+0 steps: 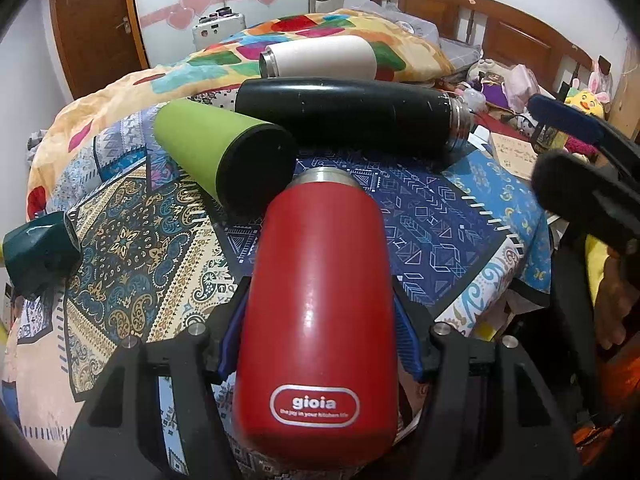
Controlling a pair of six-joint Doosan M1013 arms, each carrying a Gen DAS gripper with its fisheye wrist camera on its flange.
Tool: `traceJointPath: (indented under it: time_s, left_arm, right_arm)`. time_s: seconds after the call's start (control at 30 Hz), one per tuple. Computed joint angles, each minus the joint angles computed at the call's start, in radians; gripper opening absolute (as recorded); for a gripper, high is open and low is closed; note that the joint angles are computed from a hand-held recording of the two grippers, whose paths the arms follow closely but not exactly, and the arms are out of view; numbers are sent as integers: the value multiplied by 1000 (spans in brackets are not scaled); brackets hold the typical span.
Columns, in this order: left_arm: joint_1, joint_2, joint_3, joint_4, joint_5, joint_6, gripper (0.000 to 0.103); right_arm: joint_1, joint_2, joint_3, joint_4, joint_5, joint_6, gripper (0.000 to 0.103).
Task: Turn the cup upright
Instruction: 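Lift the red bottle with the left tool and carry it toward the right tool, then grasp the red bottle with the right tool while the left tool releases it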
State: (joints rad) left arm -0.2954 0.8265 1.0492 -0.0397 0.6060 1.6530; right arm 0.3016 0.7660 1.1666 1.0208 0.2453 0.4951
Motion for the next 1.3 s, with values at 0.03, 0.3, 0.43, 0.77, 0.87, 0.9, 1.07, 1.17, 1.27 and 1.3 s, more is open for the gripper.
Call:
traceJointPath:
  time_s: [0.03, 0.3, 0.43, 0.77, 0.87, 0.9, 1.07, 1.17, 1.27, 1.3]
  left_arm:
    - [0, 0, -1, 0, 2, 2, 63]
    - [21, -68, 76, -82, -71, 28, 89]
    - [32, -124, 161, 202, -206, -243, 96]
    - [86, -76, 125, 176, -84, -232, 75]
    - [86, -71, 123, 108, -80, -163, 75]
    - [84, -73, 129, 97, -83, -148, 75]
    - [76, -77, 143, 15, -101, -62, 75]
    - [63, -90, 167, -3, -133, -58, 75]
    - [50, -96, 183, 30, -161, -109, 75]
    - [48, -98, 187, 24, -168, -114, 75]
  right_arm:
    - [0, -1, 3, -3, -1, 4, 103]
    - [-4, 3, -2, -10, -2, 37, 103]
    - [-3, 33, -48, -177, 44, 218, 103]
    - [25, 96, -135, -359, 165, 382, 103]
    - [28, 100, -142, -383, 176, 398, 102]
    - [29, 97, -137, -397, 166, 407, 103]
    - [22, 84, -118, -417, 164, 415, 103]
    - [18, 70, -97, -407, 143, 393, 103]
    - [13, 57, -81, -409, 123, 387, 103]
    - [12, 57, -83, -413, 124, 389, 103]
